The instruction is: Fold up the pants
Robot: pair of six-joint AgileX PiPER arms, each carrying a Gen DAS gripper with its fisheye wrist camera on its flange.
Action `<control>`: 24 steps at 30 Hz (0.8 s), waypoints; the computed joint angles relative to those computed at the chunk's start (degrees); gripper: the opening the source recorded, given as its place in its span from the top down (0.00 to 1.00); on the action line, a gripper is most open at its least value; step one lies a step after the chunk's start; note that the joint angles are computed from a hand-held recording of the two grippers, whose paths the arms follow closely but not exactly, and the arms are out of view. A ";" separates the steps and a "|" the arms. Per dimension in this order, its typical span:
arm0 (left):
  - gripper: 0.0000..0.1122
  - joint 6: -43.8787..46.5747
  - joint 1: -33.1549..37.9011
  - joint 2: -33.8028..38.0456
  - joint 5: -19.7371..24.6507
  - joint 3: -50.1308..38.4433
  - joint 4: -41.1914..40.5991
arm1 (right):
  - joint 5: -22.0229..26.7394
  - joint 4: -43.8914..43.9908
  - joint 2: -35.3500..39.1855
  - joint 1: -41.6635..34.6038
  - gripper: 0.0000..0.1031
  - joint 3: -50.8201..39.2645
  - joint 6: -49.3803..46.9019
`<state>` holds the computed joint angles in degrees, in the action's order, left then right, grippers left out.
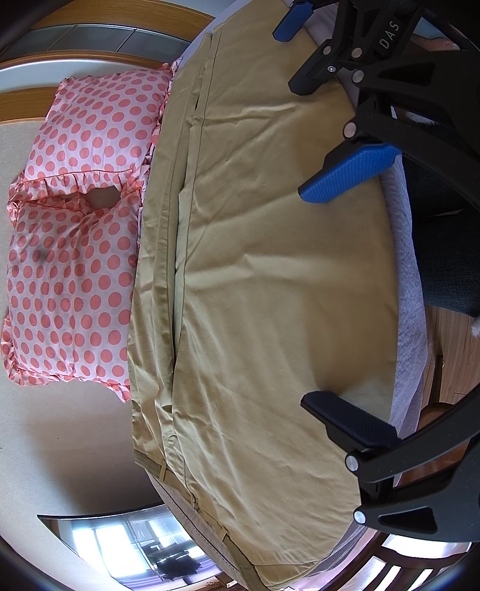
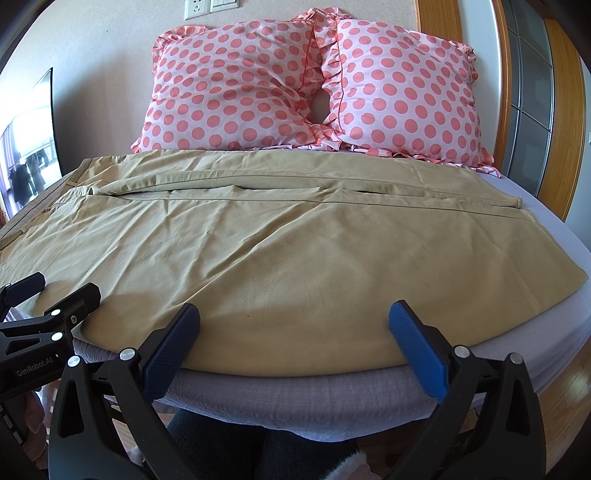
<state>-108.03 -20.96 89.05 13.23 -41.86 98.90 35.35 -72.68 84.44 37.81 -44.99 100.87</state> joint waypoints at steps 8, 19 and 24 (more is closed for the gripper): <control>0.10 -0.22 0.00 -0.01 0.01 0.04 0.22 | 0.01 -0.08 -0.07 0.01 0.01 0.07 0.08; 0.10 -0.63 -0.01 0.01 0.04 0.06 0.63 | 0.04 -0.14 -0.12 0.04 0.01 0.14 0.15; 0.10 -0.89 -0.02 -0.01 0.07 0.09 0.89 | 0.06 -0.21 -0.14 0.07 0.01 0.19 0.24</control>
<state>-108.92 -20.98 89.04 13.30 -41.78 99.79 35.41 -72.89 84.30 37.88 -44.80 101.11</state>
